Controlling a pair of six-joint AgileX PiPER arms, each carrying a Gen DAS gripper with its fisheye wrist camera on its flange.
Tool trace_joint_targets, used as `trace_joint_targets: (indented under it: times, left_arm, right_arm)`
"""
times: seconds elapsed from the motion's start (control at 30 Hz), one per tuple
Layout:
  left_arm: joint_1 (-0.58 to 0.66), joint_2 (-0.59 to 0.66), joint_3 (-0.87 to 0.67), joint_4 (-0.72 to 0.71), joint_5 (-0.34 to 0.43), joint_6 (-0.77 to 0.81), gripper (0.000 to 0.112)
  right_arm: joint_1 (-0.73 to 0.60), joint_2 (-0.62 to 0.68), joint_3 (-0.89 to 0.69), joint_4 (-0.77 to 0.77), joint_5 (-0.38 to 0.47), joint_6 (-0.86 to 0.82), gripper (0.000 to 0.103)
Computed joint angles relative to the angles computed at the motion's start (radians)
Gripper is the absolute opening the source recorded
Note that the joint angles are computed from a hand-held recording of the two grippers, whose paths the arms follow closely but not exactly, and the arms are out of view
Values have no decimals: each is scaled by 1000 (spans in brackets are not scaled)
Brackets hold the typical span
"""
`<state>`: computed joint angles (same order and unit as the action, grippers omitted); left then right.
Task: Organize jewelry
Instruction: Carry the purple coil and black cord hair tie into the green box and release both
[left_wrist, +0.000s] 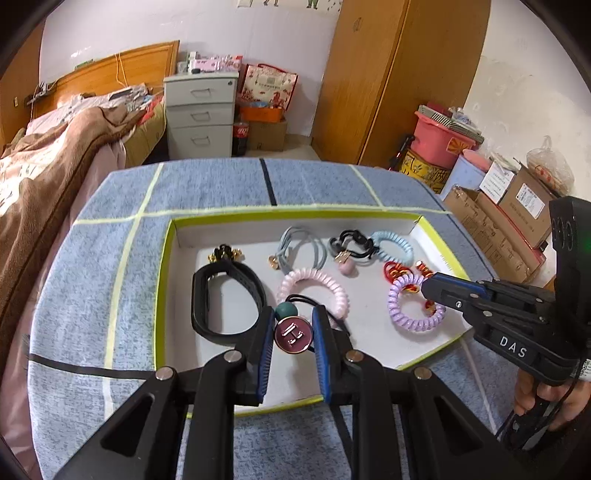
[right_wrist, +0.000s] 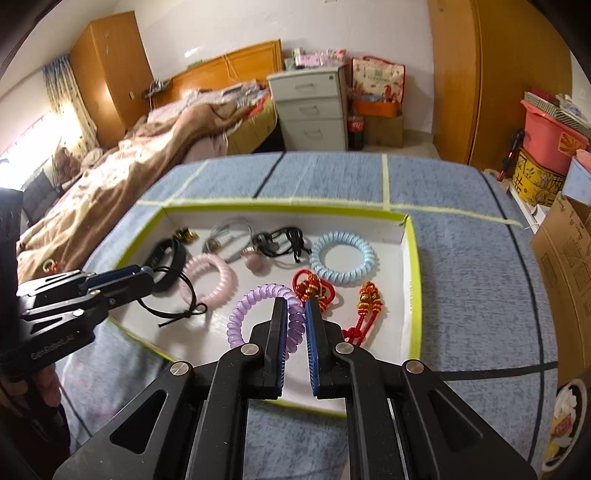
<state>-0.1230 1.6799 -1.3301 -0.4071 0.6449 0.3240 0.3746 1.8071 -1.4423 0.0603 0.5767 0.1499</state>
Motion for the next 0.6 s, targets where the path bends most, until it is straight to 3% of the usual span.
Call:
trace_joint_targets:
  times: [0.6]
  left_arm:
    - [-7, 31, 3, 47, -9, -40, 22]
  right_arm:
    - [-10, 40, -21, 10, 28, -31, 10]
